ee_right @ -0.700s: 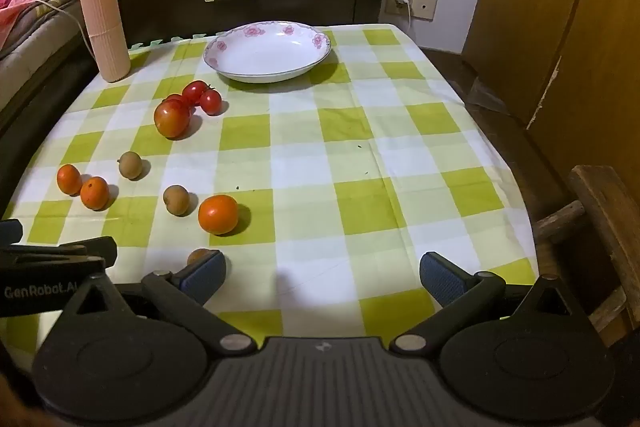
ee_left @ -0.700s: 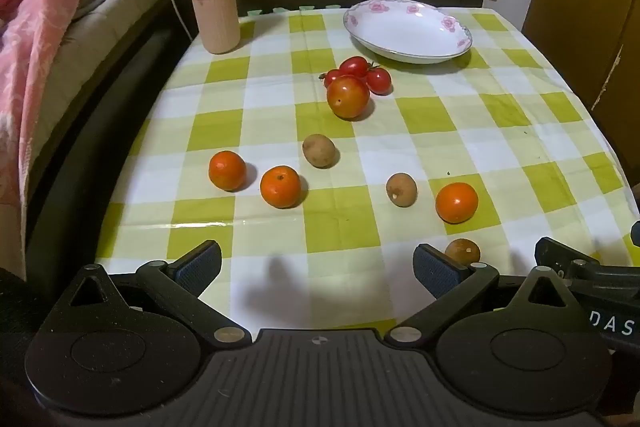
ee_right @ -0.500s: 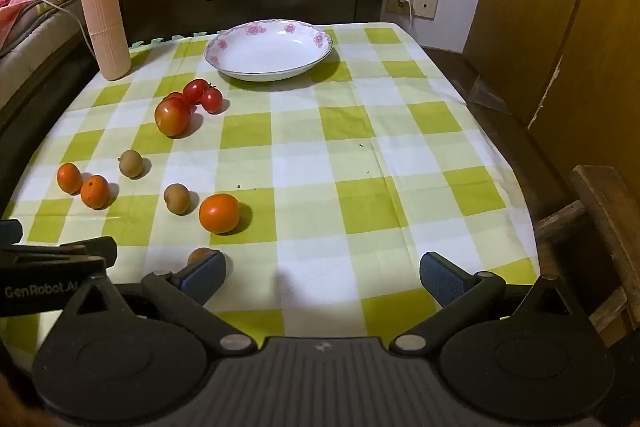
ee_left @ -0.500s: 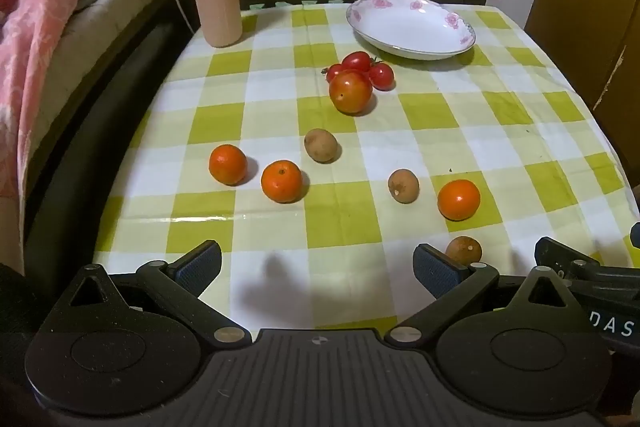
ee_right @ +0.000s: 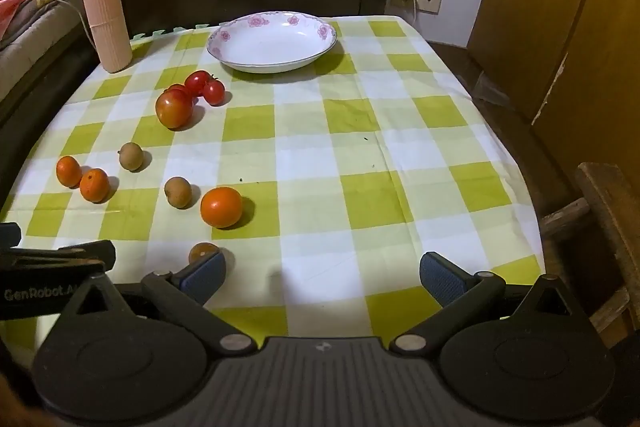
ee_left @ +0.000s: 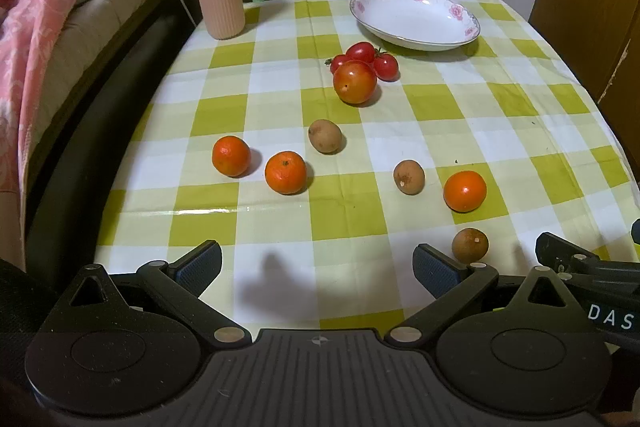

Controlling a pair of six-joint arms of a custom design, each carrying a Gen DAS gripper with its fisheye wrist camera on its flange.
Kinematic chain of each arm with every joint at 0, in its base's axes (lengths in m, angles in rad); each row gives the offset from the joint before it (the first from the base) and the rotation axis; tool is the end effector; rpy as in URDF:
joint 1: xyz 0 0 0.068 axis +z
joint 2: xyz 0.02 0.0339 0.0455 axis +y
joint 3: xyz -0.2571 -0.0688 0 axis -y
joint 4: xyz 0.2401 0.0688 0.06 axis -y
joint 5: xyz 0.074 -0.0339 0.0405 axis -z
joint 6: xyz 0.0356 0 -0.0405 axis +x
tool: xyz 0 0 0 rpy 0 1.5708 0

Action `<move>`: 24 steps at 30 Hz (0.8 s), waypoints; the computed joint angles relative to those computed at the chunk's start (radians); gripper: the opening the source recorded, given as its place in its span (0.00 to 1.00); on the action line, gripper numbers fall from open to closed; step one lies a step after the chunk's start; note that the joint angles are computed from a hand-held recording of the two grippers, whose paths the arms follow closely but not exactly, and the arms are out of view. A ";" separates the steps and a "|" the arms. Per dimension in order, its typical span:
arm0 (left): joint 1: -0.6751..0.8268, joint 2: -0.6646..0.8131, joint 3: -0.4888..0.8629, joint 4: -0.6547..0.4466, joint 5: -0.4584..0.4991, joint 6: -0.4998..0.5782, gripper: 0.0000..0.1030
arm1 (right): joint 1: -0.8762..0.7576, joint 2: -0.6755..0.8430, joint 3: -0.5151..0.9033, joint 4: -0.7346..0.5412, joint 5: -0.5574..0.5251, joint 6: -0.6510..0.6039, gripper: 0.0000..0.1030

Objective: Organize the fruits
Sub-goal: 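Move the right tool toward a brown fruit while the left tool approaches an orange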

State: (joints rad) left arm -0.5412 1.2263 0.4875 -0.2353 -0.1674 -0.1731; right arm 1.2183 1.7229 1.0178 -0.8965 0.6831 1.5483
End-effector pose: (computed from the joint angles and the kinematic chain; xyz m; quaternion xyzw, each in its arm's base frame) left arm 0.1851 -0.1043 0.1479 0.1502 0.9409 -0.0275 0.3024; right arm 0.1169 0.2527 0.1561 0.1497 0.9302 -0.0767 0.3263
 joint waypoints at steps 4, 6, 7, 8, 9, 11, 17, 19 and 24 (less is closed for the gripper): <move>-0.004 0.005 0.002 -0.004 -0.005 -0.003 0.99 | 0.002 0.007 0.005 -0.004 -0.001 0.004 0.99; -0.003 0.004 0.002 -0.007 -0.005 0.001 0.99 | 0.000 0.011 0.008 -0.003 -0.003 0.000 0.99; -0.003 0.002 0.002 -0.010 -0.006 0.001 0.99 | 0.001 0.012 0.009 -0.003 -0.004 0.000 0.99; -0.003 0.002 0.003 -0.012 -0.007 0.002 0.99 | -0.001 0.013 0.009 -0.001 -0.005 -0.002 0.99; -0.002 0.000 0.002 -0.013 -0.007 0.004 0.99 | -0.001 0.013 0.009 -0.001 -0.005 -0.002 0.99; -0.002 0.002 0.005 -0.017 -0.009 0.005 0.99 | -0.002 0.013 0.007 0.001 -0.006 -0.004 0.99; 0.006 0.007 0.004 -0.025 -0.010 0.008 0.98 | -0.006 0.015 0.001 0.023 -0.013 -0.019 0.99; 0.007 0.010 0.005 -0.028 -0.012 0.009 0.97 | -0.009 0.018 0.002 0.028 -0.018 -0.029 0.99; 0.016 0.014 0.012 -0.043 -0.018 0.005 0.96 | -0.020 0.013 -0.010 0.074 -0.038 -0.071 0.98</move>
